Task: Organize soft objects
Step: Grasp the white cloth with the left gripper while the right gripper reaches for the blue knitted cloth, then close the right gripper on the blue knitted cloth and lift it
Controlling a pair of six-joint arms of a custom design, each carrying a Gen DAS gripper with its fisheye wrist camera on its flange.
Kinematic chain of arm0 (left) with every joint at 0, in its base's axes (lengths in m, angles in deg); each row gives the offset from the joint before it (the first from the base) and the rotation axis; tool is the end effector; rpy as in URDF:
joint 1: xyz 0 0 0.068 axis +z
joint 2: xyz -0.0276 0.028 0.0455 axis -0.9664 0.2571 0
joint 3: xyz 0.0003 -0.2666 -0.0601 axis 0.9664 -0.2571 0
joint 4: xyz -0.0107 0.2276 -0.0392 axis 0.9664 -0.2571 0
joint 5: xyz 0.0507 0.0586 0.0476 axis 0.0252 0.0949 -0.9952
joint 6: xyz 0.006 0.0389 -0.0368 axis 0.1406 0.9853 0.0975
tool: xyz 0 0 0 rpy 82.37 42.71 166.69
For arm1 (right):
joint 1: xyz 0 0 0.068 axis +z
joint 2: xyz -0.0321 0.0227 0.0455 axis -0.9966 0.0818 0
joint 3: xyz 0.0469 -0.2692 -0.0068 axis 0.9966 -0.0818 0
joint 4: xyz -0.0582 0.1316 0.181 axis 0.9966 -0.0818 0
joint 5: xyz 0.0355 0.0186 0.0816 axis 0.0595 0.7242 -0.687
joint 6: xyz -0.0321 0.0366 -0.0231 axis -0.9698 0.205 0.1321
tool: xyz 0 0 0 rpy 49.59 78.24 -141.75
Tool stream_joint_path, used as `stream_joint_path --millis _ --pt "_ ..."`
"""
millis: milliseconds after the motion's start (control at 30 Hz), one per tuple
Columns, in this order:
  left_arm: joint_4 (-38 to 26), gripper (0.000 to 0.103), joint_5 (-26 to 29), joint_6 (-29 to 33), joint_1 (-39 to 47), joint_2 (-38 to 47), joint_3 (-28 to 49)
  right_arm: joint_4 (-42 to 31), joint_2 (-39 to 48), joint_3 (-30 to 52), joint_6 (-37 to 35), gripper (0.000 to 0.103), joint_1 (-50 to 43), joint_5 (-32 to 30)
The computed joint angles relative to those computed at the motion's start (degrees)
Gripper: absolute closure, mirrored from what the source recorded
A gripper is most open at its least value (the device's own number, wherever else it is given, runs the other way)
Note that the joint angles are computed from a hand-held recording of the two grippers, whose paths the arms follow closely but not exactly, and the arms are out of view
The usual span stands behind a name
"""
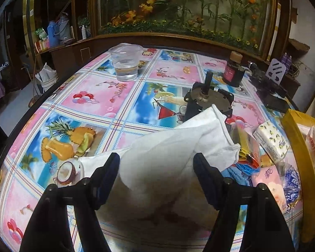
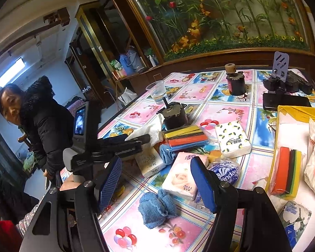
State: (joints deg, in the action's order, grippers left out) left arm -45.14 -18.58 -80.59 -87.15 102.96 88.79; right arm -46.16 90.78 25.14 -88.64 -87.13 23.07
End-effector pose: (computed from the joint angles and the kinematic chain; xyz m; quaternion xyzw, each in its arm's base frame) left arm 0.2800 -0.0442 0.2013 -0.2349 0.8994 0.0763 0.3606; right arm 0.2739 0.0209 0.2525 -0.3327 0.8001 0.3827 0.3205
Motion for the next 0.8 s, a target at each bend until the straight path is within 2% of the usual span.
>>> stream_joint_path --millis 33,67,133,300,433,700,767,800 --pt "-0.29 0.069 0.68 -0.04 0.38 0.90 0.45 -0.40 0.18 0.12 -0.33 0.030 0.13 0.12" --pt "-0.23 0.069 1.64 -0.01 0.93 1.12 0.37 -0.79 0.25 0.27 -0.54 0.030 0.30 0.28" --pt "1.55 0.079 1.93 -0.26 1.51 -1.17 -1.78 -1.66 0.41 0.36 -1.48 0.030 0.82 0.67" --pt "5.14 0.080 0.57 -2.70 2.61 -9.10 -7.71 -2.88 -0.16 -0.83 -4.32 0.030 3.90 3.90" --pt "7.49 0.080 -0.79 -3.52 2.70 -14.12 -10.50 -2.81 0.05 -2.29 -5.67 0.030 7.70 9.73" --pt "8.53 0.080 -2.99 -0.99 -0.27 -14.03 -9.68 0.74 1.79 -5.52 -3.82 0.031 12.71 19.35" --pt "8.93 0.080 -3.94 -0.24 -1.22 -14.08 -9.70 2.37 2.25 -6.36 -2.83 0.037 13.69 21.21" --pt "9.01 0.080 -4.24 0.05 -1.60 -13.98 -9.63 2.85 2.67 -6.64 -2.58 0.048 14.11 22.08"
